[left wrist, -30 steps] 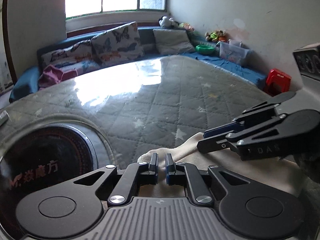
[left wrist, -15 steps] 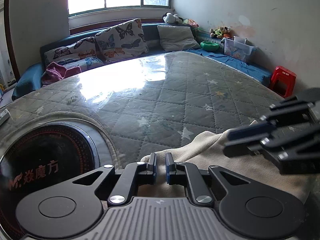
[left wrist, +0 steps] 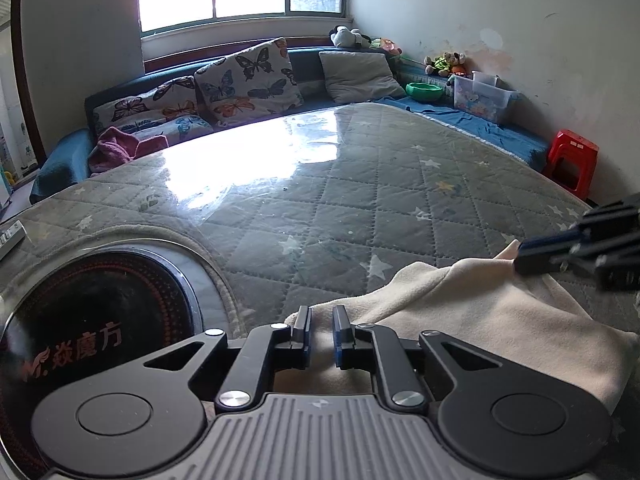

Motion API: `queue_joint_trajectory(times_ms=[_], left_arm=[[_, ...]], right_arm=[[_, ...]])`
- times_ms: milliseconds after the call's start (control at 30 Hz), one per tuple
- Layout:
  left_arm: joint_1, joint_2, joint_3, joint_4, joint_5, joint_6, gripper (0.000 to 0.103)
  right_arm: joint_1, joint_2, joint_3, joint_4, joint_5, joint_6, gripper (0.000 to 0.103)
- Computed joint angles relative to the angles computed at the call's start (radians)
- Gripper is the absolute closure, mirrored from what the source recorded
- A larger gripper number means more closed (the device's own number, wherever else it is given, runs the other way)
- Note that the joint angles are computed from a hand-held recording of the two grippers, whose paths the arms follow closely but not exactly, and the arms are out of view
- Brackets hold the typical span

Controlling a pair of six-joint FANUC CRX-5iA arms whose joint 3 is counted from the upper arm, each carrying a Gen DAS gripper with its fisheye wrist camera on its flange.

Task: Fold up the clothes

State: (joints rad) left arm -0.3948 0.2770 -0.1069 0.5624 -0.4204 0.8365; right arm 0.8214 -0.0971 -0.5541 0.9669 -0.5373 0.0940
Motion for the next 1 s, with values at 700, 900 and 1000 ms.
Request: queue_joint_trajectory(times_ms=[700, 900, 1000], left_arm=[[-0.174, -0.093, -0.229, 0.612, -0.06, -0.686, 0.088], [-0.182, -0.095, -0.238, 0.635, -0.061, -0.711, 0.088], [-0.178, -0.093, -0.235, 0.645, -0.056, -0.705, 0.088]], right_arm=[[-0.016, 0.02, 0.073, -0.28, -0.004, 0.248, 0.087], [-0.011, -0.046, 0.023, -0.247, 0.015, 0.205, 0.087], [0.025, -0.089, 0.009, -0.286, -0.037, 0.276, 0.087]])
